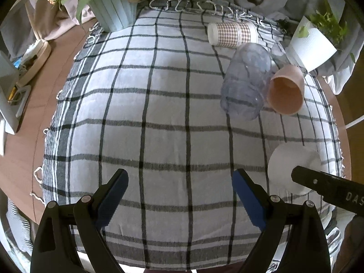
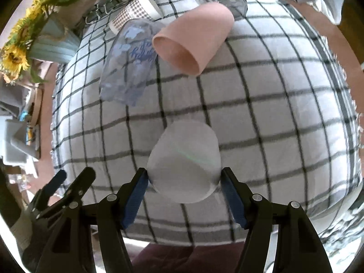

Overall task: Flip cup upside down
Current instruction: 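Lift the white cup with the right gripper and rotate it rim-down, then lower the white cup rim-down onto the cloth and open the right gripper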

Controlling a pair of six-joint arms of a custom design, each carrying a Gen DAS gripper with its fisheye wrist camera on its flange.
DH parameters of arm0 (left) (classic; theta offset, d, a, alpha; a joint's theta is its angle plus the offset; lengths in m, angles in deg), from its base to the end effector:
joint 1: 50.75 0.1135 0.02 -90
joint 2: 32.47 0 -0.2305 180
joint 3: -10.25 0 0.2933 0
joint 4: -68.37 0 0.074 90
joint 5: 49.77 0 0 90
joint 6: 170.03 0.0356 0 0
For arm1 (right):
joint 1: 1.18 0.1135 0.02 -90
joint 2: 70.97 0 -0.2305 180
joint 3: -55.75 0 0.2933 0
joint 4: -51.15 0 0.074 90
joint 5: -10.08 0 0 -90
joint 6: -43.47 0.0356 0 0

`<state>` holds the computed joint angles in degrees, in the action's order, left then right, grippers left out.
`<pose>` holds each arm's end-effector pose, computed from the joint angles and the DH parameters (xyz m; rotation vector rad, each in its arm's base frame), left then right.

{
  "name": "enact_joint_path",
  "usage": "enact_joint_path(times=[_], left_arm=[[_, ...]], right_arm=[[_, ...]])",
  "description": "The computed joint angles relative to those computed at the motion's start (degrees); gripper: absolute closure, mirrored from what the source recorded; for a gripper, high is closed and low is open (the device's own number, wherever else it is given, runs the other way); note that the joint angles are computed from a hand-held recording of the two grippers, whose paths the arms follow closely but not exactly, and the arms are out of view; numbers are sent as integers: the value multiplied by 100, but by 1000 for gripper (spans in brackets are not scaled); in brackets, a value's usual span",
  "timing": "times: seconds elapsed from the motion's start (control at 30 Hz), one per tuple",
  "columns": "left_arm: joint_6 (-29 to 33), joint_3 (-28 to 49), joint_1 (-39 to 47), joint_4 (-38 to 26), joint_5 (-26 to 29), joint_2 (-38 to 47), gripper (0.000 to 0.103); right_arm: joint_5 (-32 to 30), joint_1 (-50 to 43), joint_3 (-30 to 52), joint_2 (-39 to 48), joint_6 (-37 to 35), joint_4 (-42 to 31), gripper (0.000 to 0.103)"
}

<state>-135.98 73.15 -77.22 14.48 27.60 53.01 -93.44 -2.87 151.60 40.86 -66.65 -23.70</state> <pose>0.2703 -0.1259 0.1249 -0.7533 2.7176 0.0144 0.3862 -0.0031 0.1381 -0.4922 3.0504 0.3639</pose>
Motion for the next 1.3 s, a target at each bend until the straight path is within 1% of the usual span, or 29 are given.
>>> enact_joint_path(times=[0.13, 0.37, 0.77, 0.8, 0.83, 0.87, 0.97, 1.07, 1.2, 1.3], left_arm=[[-38, -17, 36, -9, -2, 9, 9], [-77, -9, 95, 6, 67, 125, 9], [-72, 56, -31, -338, -241, -65, 9], [-92, 49, -62, -379, -292, -114, 9], [-106, 47, -95, -428, -340, -158, 9], [-120, 48, -125, -477, -382, -197, 9], [-202, -2, -256, -656, -528, -429, 9], [-311, -54, -388, -851, -631, -702, 9], [-534, -40, -695, -1246, -940, -1072, 6], [-621, -5, -876, -1555, -1147, -1363, 5]], right_arm=[[35, 65, 165, 166, 42, 62, 37], [152, 195, 77, 162, 44, 304, 37], [149, 249, -92, 75, 126, 526, 36], [102, 233, -134, 35, 126, 546, 35], [53, 208, -175, -14, 113, 556, 27], [32, 191, -287, -142, 129, 631, 20], [28, 140, -716, -683, 111, 861, 20], [-12, 83, -1007, -1157, 86, 897, 20], [-150, -79, -1609, -2117, 96, 1160, 19], [-318, -249, -2050, -2890, 151, 1354, 16]])
